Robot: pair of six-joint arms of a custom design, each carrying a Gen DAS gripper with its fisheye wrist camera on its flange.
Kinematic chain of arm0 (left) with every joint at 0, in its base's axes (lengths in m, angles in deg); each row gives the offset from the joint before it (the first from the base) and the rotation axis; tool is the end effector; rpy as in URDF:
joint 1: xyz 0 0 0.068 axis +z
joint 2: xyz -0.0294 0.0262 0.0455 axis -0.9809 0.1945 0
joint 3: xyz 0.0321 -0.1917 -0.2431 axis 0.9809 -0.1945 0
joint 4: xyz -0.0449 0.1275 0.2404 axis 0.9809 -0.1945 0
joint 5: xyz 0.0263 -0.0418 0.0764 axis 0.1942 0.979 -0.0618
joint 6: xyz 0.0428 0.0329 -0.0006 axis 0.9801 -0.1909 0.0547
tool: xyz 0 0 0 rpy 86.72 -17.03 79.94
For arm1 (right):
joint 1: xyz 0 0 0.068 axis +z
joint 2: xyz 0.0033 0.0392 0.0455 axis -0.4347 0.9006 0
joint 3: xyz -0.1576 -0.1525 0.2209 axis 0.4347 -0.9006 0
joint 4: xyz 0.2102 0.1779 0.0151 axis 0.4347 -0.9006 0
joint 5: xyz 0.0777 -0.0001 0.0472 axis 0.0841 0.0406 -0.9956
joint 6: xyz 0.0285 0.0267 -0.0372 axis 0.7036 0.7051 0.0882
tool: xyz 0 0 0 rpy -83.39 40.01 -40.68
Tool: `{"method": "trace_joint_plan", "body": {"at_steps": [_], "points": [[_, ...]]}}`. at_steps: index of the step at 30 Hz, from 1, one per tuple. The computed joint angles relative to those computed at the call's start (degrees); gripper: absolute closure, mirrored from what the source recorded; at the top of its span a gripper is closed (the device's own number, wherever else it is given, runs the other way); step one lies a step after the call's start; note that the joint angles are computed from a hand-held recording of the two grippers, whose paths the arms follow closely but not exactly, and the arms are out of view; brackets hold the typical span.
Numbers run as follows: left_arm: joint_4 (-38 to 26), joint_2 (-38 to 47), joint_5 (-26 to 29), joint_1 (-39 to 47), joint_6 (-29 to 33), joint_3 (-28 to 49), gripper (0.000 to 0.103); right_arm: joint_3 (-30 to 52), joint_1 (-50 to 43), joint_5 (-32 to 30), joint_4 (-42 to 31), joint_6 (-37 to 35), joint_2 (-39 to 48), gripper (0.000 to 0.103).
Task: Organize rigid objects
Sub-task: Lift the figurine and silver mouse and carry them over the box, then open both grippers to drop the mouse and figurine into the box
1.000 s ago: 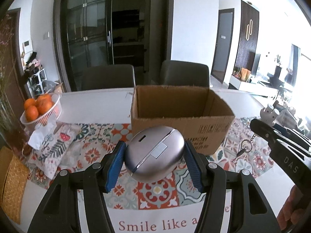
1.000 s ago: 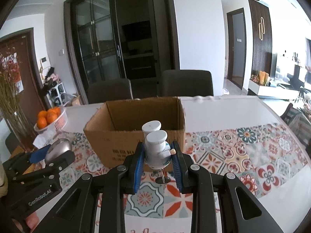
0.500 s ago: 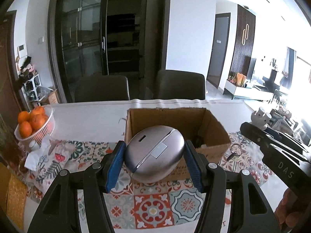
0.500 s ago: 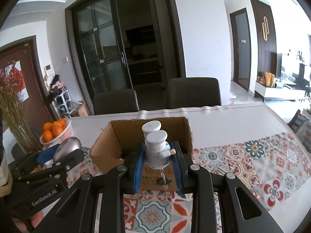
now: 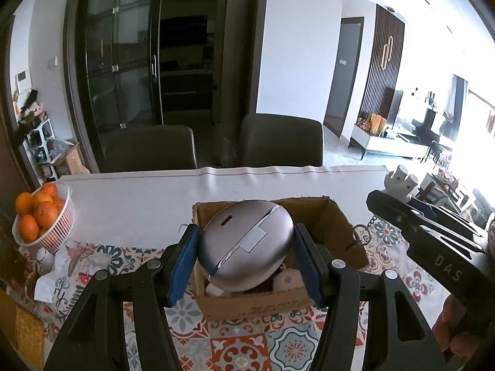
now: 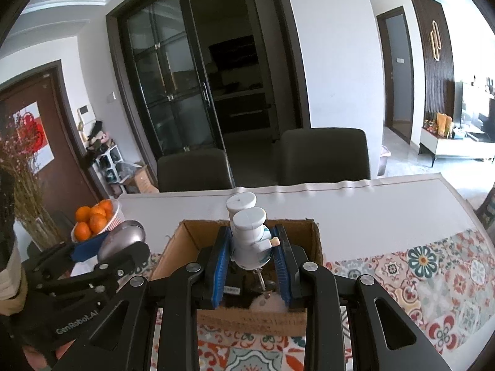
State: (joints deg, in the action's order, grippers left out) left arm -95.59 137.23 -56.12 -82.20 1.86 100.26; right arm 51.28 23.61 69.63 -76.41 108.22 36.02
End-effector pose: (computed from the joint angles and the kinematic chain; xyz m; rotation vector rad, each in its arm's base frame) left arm 0.2968 -0.0359 0.4621 0.7522 2.1529 -0.4633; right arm 0.2091 0.2015 0.4194 0.5016 2.0662 -0.0422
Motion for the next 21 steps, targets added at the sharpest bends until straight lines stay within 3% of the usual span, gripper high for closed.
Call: {"method": "trace_joint_plan", "body": {"at_steps": [12, 21], "points": [[-8.3, 11.9, -5.2, -5.2, -1.1, 12.6, 0.044, 1.9, -10.3, -12.4, 3.6, -8.3, 2.6, 0.074], [-14.9, 20.4, -9.3, -8.2, -2.6, 19.4, 0.044, 0.6, -20.5, -27.2, 5.7, -11.9, 5.7, 0.074]]}}
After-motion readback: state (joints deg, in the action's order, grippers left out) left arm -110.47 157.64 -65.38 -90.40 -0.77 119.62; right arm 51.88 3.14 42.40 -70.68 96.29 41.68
